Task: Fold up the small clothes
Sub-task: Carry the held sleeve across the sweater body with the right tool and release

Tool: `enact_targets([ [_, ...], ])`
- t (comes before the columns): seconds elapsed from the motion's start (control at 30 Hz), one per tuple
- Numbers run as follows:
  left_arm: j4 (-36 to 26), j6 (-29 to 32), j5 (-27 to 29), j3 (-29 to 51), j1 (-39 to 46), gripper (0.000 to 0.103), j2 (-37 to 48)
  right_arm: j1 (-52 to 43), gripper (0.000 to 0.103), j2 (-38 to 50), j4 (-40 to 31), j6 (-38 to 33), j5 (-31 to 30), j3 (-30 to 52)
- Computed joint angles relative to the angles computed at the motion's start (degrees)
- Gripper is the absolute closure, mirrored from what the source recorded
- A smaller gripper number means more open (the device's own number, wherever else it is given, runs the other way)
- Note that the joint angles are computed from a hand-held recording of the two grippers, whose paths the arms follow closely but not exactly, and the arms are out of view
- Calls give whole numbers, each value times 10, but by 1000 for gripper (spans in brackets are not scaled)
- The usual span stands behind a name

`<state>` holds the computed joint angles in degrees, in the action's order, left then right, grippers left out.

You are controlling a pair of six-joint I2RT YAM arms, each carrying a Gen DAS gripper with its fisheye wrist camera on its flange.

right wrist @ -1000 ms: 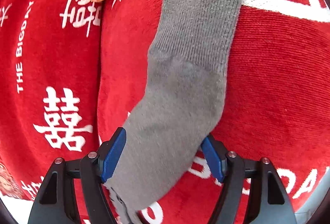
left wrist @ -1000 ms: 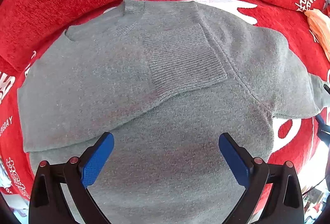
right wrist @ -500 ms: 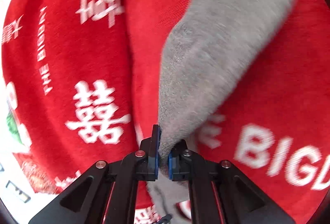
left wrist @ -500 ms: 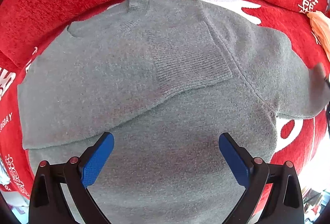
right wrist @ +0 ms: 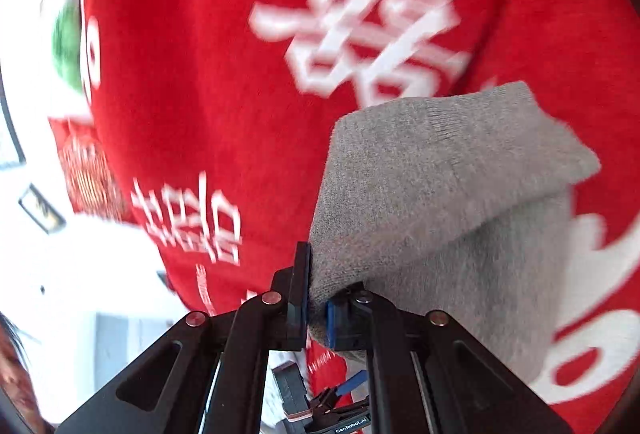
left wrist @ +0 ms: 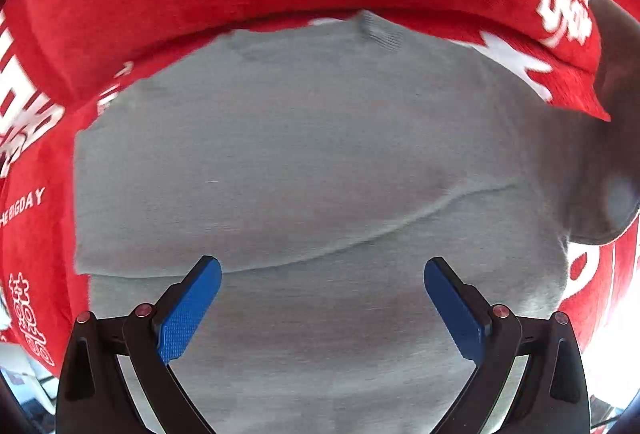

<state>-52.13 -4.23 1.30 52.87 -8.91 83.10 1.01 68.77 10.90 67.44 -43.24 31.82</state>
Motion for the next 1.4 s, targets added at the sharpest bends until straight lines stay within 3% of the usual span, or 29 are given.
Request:
enact_targets([
  [0.17, 9, 60, -2, -13, 103, 1, -21, 150, 95, 156, 62, 21, 51, 80],
  [0.33, 18, 87, -5, -22, 182, 1, -22, 248, 88, 309, -74, -30, 97, 200],
  [0.4, 28, 99, -6, -26, 209, 1, -17, 268, 71, 347, -143, -36, 124, 235],
  [0.43, 30, 110, -5, -28, 228, 1, -19, 273, 63, 346, -147, -27, 138, 232],
  [0.47, 32, 123, -3, -29, 248, 1, -19, 276, 49, 332, -123, -5, 150, 210],
  [0.5, 34, 132, -1, -29, 262, 1, -19, 277, 45, 318, -103, 13, 162, 191],
  [0.63, 32, 165, 10, -21, 319, 1, -14, 275, 46, 286, -122, 44, 236, 185],
  [0.67, 30, 174, 13, -19, 334, 1, -15, 273, 64, 287, -123, 44, 243, 189],
  [0.7, 29, 180, 16, -17, 345, 1, -17, 275, 95, 295, -137, 33, 253, 209],
  [0.93, 26, 220, 46, 4, 426, 1, -9, 394, 96, 447, -359, -234, 275, 520],
  [1.07, 24, 237, 54, 17, 464, 1, 14, 473, 94, 562, -506, -341, 301, 679],
  [1.13, 23, 242, 62, 23, 480, 1, 25, 495, 91, 606, -562, -361, 303, 727],
  [1.2, 23, 240, 64, 26, 488, 1, 32, 502, 81, 619, -583, -357, 295, 727],
  [1.23, 21, 239, 69, 29, 488, 1, 35, 500, 75, 599, -557, -341, 282, 689],
  [1.3, 12, 236, 83, 33, 482, 1, 38, 488, 43, 544, -500, -307, 263, 604],
  [1.4, 7, 230, 108, 37, 454, 1, 45, 466, 40, 439, -419, -228, 254, 447],
])
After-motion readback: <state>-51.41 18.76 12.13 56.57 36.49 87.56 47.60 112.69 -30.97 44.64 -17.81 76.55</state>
